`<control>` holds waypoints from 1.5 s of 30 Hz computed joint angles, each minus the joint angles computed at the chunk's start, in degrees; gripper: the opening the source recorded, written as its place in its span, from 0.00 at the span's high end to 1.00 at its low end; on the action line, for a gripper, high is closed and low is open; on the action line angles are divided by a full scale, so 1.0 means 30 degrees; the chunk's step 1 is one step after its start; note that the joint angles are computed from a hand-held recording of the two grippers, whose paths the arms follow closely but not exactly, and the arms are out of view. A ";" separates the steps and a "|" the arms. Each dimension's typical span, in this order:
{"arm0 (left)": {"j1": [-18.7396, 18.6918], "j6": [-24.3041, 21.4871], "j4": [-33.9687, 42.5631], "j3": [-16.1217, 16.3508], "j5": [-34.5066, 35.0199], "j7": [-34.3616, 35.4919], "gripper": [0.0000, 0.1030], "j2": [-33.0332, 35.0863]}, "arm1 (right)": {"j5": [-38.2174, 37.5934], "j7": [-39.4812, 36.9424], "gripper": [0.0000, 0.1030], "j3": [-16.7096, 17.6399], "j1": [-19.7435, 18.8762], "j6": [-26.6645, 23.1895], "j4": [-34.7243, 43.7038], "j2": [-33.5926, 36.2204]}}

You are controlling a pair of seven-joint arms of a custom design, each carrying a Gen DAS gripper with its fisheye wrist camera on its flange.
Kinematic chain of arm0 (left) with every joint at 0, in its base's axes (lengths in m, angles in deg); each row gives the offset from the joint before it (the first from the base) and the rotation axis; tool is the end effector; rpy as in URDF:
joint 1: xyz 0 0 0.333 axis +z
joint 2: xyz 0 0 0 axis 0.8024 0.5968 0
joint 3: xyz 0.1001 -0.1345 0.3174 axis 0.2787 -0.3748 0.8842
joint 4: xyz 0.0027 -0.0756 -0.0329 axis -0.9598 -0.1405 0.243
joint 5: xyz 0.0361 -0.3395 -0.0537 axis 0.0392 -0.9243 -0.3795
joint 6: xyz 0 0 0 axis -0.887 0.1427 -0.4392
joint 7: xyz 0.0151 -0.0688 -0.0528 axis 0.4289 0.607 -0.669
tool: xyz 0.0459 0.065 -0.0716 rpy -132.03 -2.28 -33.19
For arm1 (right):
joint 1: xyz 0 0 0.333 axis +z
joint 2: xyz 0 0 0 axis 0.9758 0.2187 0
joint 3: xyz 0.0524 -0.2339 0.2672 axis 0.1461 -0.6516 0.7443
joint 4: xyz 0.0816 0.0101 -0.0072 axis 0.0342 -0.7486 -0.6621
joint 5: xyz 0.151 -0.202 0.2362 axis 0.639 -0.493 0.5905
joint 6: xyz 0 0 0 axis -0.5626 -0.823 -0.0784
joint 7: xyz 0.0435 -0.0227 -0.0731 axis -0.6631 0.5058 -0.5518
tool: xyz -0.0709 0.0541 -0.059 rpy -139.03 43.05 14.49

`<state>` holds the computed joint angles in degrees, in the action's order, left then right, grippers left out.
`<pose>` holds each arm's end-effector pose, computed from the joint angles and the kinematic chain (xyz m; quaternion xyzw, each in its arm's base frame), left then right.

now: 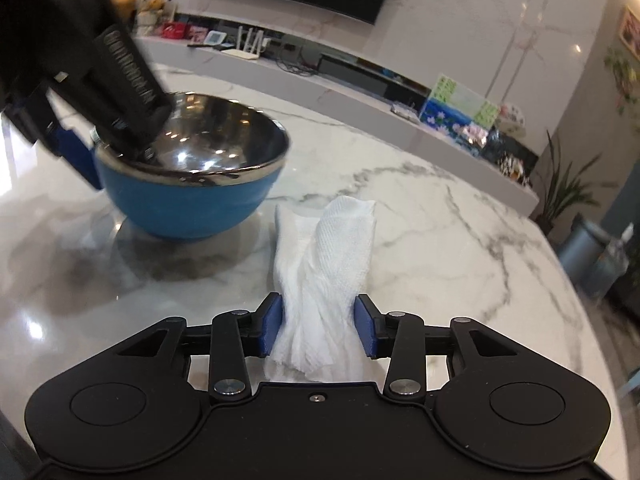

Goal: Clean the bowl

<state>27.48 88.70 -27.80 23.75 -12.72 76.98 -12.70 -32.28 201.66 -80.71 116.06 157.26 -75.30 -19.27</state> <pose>0.4932 -0.3491 0.4448 -0.7358 0.6136 -0.2685 0.1000 0.4617 0.4347 0.4032 -0.7723 0.4641 -0.3369 0.2733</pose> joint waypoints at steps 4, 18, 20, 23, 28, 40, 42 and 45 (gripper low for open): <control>0.0097 0.0048 0.0006 -0.0099 -0.0288 0.0370 0.52 0.0067 | 0.0386 0.0778 0.73 -0.0089 -0.0361 0.0806 -0.0132 -0.0081; 0.0446 -0.0340 0.0914 -0.0505 -0.1560 0.3808 0.72 0.0708 | -0.0718 0.3388 0.85 -0.0710 -0.0377 0.1882 -0.0219 -0.0790; 0.0443 -0.0588 0.1168 -0.0521 -0.1825 0.4373 0.73 0.0813 | -0.1428 0.3893 0.85 -0.0469 -0.0644 0.1984 -0.0138 -0.0912; 0.0440 -0.1063 0.1628 -0.0607 -0.2251 0.5206 0.73 0.1005 | -0.1749 0.3865 0.85 -0.0070 -0.1020 0.2252 -0.0041 -0.0975; 0.0148 -0.1246 0.1720 -0.0352 -0.2332 0.5197 0.73 0.0997 | -0.0637 0.2278 0.85 0.0329 -0.1268 0.2618 0.0039 -0.0782; 0.0414 -0.0844 0.0718 -0.0749 -0.3802 0.4480 0.54 0.0505 | 0.3232 -0.2134 0.85 -0.0153 -0.0205 0.3571 -0.0290 -0.0401; 0.0238 -0.1036 0.0800 -0.0565 -0.3543 0.4256 0.54 0.0510 | 0.3609 -0.2745 0.85 -0.0238 -0.0045 0.3960 -0.0369 -0.0431; 0.0211 -0.1230 0.0862 -0.0463 -0.3284 0.4041 0.54 0.0502 | 0.4017 -0.3379 0.85 -0.0491 0.0270 0.4355 -0.0427 -0.0448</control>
